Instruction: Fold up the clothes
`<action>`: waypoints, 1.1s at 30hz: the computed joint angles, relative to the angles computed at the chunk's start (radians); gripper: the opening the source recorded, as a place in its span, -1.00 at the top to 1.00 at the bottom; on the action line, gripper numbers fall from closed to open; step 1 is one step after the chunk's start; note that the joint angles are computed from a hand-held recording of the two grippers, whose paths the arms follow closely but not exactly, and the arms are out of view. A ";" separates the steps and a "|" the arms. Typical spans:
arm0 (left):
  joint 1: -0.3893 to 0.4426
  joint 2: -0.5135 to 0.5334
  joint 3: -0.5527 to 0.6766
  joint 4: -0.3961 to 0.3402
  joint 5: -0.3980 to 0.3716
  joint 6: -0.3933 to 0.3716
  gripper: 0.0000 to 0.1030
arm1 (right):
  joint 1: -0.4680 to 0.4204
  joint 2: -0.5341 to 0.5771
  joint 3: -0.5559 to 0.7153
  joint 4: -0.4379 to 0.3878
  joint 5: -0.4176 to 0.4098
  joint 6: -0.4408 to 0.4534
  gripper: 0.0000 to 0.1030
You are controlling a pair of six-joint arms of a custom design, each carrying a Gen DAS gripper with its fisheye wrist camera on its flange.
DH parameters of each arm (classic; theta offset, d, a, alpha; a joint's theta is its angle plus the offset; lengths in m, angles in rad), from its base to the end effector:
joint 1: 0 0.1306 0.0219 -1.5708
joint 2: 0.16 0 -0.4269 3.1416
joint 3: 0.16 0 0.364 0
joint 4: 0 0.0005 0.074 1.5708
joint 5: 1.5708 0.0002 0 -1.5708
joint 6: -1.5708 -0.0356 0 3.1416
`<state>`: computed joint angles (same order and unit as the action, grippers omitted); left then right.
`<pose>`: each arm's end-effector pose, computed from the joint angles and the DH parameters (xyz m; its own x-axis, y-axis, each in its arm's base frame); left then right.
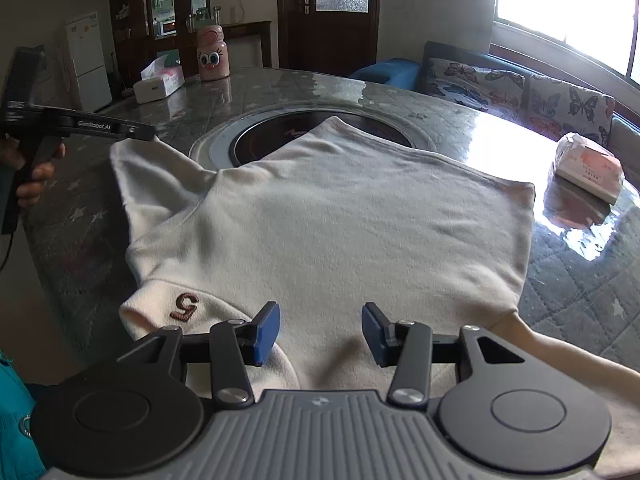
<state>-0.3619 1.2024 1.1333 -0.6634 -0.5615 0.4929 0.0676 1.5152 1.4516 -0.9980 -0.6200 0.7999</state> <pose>0.3563 -0.1152 0.4533 -0.5176 -0.2323 -0.8235 -0.3581 0.9329 -0.0381 0.4772 0.0525 0.4420 -0.3649 -0.6098 -0.7036 -0.8601 0.5102 0.0038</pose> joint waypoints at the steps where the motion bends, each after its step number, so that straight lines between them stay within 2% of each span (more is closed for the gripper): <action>1: -0.018 0.010 0.008 0.028 0.046 -0.012 -0.01 | 0.001 0.001 -0.001 0.000 -0.001 -0.001 0.10; 6: -0.068 0.080 0.028 0.166 0.235 -0.060 0.01 | 0.000 -0.002 -0.013 0.011 -0.009 -0.012 0.09; 8: -0.082 0.116 0.044 0.162 0.257 -0.064 0.01 | -0.002 -0.002 -0.015 0.017 -0.012 -0.022 0.04; 10: -0.080 0.139 0.052 0.141 0.260 -0.061 0.06 | -0.003 -0.003 -0.020 0.023 -0.015 -0.026 0.03; 13: -0.069 0.128 0.026 0.143 0.248 -0.063 0.33 | -0.008 -0.003 -0.024 0.024 -0.023 -0.024 0.02; 15: -0.056 0.108 0.018 0.129 0.260 -0.053 0.33 | -0.013 -0.002 -0.022 0.019 -0.031 -0.024 0.02; 18: -0.057 0.093 0.019 0.110 0.248 -0.047 0.26 | -0.021 -0.004 -0.022 0.020 -0.045 -0.025 0.02; 19: -0.059 0.090 0.016 0.108 0.240 -0.048 0.14 | -0.024 -0.004 -0.021 0.016 -0.050 -0.023 0.02; 22: -0.067 0.080 0.003 0.107 0.219 -0.050 0.14 | -0.035 -0.010 -0.026 -0.012 -0.064 0.021 0.02; 26: -0.084 0.077 0.003 0.081 0.179 -0.071 -0.03 | -0.044 -0.028 -0.035 -0.032 -0.061 0.065 0.02; 30: -0.098 0.079 0.014 0.048 0.139 -0.085 -0.06 | -0.054 -0.054 -0.064 -0.046 -0.066 0.095 0.03; 33: -0.110 0.076 0.031 0.055 0.122 -0.095 -0.06 | -0.074 -0.072 -0.070 -0.058 -0.100 0.109 0.03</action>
<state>-0.4721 1.2781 1.1646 -0.6082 -0.4391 0.3976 -0.0066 1.4432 1.3816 -1.0563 -0.7198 0.9085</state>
